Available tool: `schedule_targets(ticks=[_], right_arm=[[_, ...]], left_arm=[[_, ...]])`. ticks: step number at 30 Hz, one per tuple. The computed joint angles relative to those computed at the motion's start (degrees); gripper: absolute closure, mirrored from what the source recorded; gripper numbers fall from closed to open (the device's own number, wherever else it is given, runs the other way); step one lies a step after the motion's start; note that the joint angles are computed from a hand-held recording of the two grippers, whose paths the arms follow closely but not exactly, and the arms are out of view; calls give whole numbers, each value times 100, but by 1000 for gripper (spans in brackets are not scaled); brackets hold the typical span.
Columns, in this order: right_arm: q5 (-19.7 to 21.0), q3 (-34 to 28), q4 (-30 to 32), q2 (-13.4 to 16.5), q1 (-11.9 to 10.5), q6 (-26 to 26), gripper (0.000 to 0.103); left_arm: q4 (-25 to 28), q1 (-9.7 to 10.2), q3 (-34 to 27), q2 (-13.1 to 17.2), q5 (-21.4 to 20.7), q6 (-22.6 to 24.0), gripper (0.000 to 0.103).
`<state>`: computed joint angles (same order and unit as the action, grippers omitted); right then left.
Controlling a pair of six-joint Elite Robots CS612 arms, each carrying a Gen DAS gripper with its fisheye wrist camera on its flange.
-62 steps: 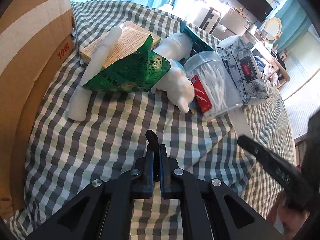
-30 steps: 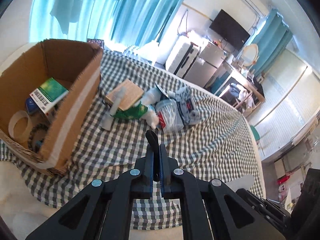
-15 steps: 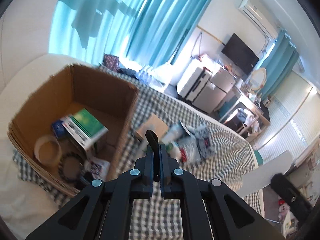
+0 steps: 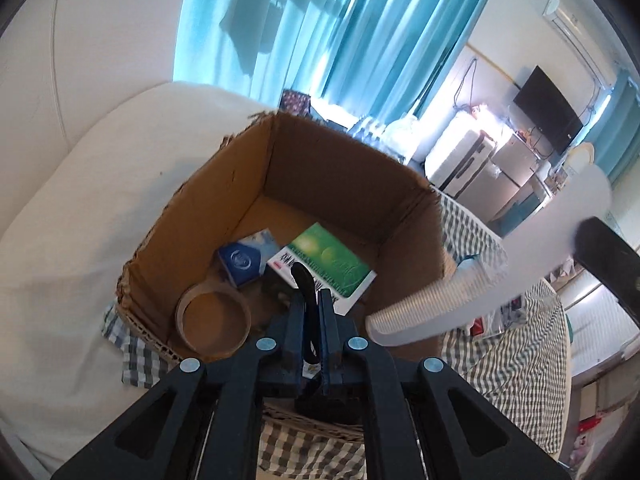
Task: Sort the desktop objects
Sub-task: 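Open right tool to drop the white stick into the box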
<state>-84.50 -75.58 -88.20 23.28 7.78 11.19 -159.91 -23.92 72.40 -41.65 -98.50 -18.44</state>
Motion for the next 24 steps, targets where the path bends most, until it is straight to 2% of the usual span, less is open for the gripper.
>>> schedule_targets(ticks=[1,2,3,5,6,9,12,15,18,20,21,24], right_arm=[[63,90,19,-16,2,16,99],[101,172,15,-28,2,48,99],[93,181,-17,-12,2,93,96],[142,201,-54,-3,-19,207,56],[80,174,-111,16,-26,291,27],[-82,-55,-394,131,-52,418,25],[-374,-287,-327,212,-84,446,25],[-723,-669,-39,373,-140,534,25],[-1005,-1143,282,603,-231,739,25],[-1250,-1528,471,797,-293,909,23],[-1314,-1656,580,844,-327,985,20],[-1594,-2147,982,1037,-436,1289,19]], left_arm=[[59,6,-16,20,4,5,94],[116,9,-28,36,39,24,80],[140,11,-24,42,76,41,58],[96,8,17,36,197,-1,31],[17,4,52,31,273,-46,27],[-23,19,75,31,238,-85,17],[-57,13,134,-1,282,-104,16],[-127,-21,246,-85,386,-72,11],[-410,-61,454,-210,398,46,6],[-631,-77,582,-278,331,179,4],[-688,-87,623,-304,350,210,3],[-860,-153,784,-408,487,281,2]])
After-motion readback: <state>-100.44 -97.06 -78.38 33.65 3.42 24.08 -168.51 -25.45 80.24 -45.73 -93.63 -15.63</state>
